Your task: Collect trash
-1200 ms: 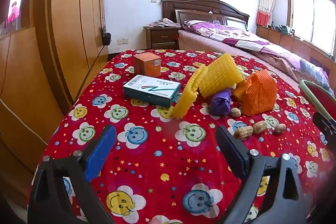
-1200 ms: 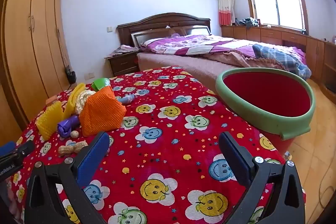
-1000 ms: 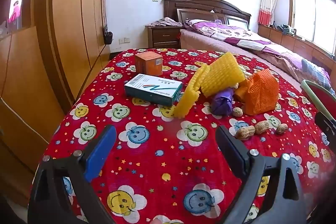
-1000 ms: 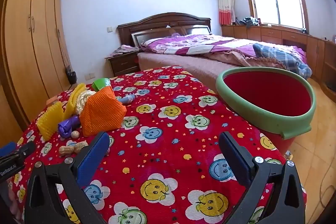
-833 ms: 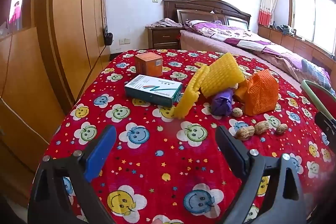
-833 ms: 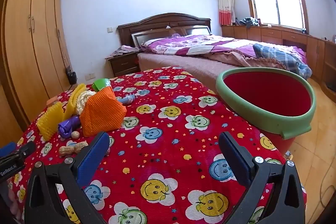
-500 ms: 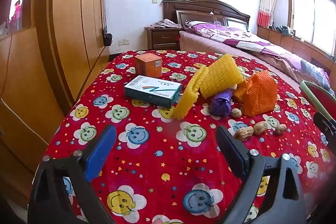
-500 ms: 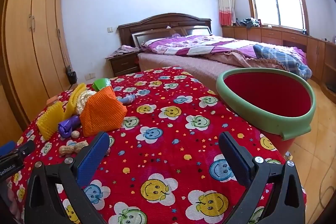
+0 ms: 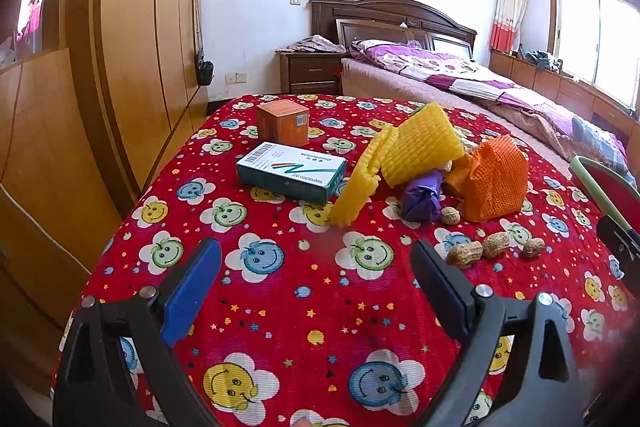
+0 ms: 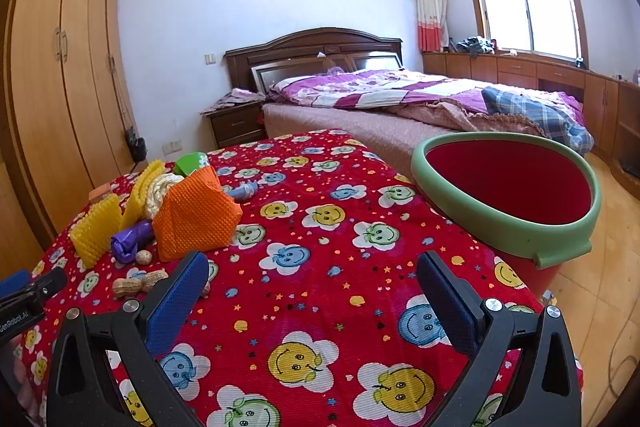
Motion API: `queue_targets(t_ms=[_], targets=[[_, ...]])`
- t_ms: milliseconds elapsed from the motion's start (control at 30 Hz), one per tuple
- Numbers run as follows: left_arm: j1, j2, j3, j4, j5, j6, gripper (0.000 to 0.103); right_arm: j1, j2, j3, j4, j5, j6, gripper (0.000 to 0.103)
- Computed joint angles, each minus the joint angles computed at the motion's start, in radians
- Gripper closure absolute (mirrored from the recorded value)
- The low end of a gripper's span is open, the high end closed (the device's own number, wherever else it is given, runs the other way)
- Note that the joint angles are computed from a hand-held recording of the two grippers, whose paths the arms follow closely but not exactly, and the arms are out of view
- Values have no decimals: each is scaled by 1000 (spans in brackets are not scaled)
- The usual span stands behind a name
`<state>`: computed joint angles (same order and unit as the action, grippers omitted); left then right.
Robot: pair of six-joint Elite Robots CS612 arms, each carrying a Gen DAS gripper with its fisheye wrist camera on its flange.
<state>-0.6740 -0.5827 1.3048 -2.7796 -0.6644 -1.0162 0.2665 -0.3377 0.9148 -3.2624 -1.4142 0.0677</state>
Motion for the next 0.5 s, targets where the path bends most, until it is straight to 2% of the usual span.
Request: queue_targets(t_ms=[500], targets=[[1, 1, 1, -8, 1, 7, 8, -1, -1, 0, 1, 5, 7, 0]])
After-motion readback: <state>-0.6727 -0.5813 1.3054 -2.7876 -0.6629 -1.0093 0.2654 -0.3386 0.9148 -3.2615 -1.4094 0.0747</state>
